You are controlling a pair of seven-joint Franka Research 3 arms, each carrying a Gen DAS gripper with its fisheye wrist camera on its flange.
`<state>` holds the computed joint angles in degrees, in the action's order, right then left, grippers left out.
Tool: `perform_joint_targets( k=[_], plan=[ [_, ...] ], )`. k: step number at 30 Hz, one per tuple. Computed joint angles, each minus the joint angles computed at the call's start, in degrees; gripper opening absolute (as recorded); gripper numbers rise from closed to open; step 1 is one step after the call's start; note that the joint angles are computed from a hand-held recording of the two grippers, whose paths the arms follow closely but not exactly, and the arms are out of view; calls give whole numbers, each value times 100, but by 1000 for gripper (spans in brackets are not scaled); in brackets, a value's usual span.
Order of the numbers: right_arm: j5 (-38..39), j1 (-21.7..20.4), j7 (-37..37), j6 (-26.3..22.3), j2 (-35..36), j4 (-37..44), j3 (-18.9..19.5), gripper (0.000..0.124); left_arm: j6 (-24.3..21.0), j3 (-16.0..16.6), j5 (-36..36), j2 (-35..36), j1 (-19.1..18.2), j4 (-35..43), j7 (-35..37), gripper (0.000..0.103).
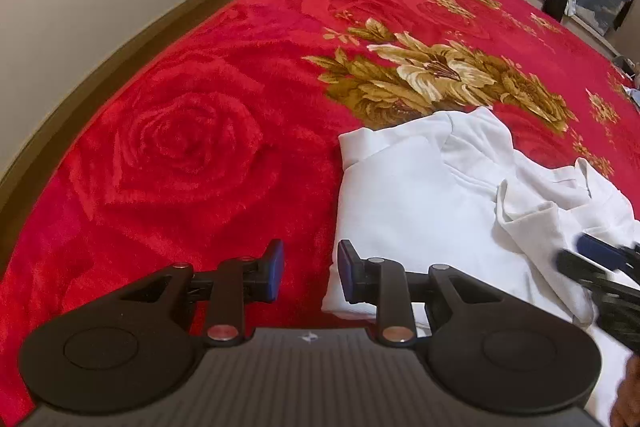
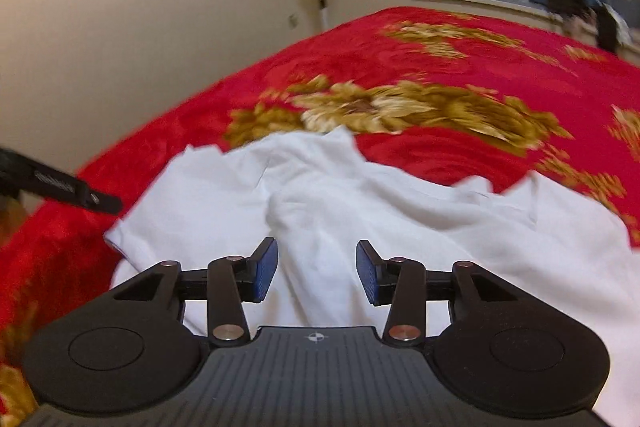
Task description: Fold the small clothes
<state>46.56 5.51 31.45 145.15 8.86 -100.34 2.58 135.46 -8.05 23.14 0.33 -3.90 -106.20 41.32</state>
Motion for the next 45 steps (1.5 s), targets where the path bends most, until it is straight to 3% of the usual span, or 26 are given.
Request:
perform_joint_targets(
  k=[2, 4, 6, 8, 11, 15, 19, 22, 24, 25, 26, 31, 32, 35, 37, 39, 41, 44, 45],
  plan=[
    [-488, 165, 142, 279, 117, 21, 15, 44, 78, 3, -71, -35, 4, -32, 75, 32],
    [-942, 267, 494, 384, 221, 101, -5, 31, 128, 5, -80, -16, 8, -13, 100, 32],
    [-980, 239, 544, 341, 261, 184, 37, 6, 177, 9, -92, 18, 14, 16, 129, 32],
    [-834, 174, 436, 439, 206, 175, 82, 4, 220, 19, -134, 12, 24, 9, 153, 32],
    [-238, -17, 329, 374, 67, 274, 98, 4, 257, 28, -185, -10, 39, -7, 165, 32],
    [1117, -317, -37, 494, -238, 352, -12, 4, 316, 28, -231, -38, 48, -37, 197, 32],
    [1902, -573, 504, 865, -422, 247, -343, 4, 467, 30, -400, -83, 59, -102, 289, 32],
    [750, -707, 1837, 988, -293, 87, -639, 8, 562, 36, -737, -63, 67, -126, 491, 32],
    [-207, -840, 2908, 638, -83, 143, -826, 10, 592, 34, -933, -40, 67, -130, 580, 32],
    [-319, -964, 3250, 358, 28, 219, -865, 12, 616, 35, -1061, -29, 69, -141, 622, 32],
    [-265, -1112, 3323, 68, 140, 311, -852, 19, 646, 36, -1206, -17, 71, -151, 673, 32],
    [-211, -1464, 3767, -375, 538, 651, -720, 30, 887, 37, -1654, 23, 81, -225, 756, 36],
    [-294, -1467, 3896, -352, 576, 672, -712, 32, 975, 40, -1778, 25, 87, -258, 776, 41],
    [-497, -1499, 4137, -412, 674, 742, -681, 32, 1167, 39, -2091, 69, 99, -309, 813, 42],
    [-504, -1540, 4124, -499, 702, 781, -624, 31, 1199, 27, -2244, 128, 98, -290, 858, 42],
    [-488, -1538, 3947, -367, 748, 863, -554, 9, 1182, 17, -2306, 204, 95, -239, 864, 42],
    [-116, -1637, 3630, -203, 701, 882, -451, 8, 1169, 8, -2386, 269, 99, -204, 848, 42],
    [1399, -1888, 2315, 288, 471, 815, -157, 7, 1142, -30, -2651, 333, 115, -166, 1094, 40],
    [1847, -1899, 1788, 477, 410, 792, -114, 7, 1065, -48, -2668, 356, 109, -126, 1259, 28]
  ],
)
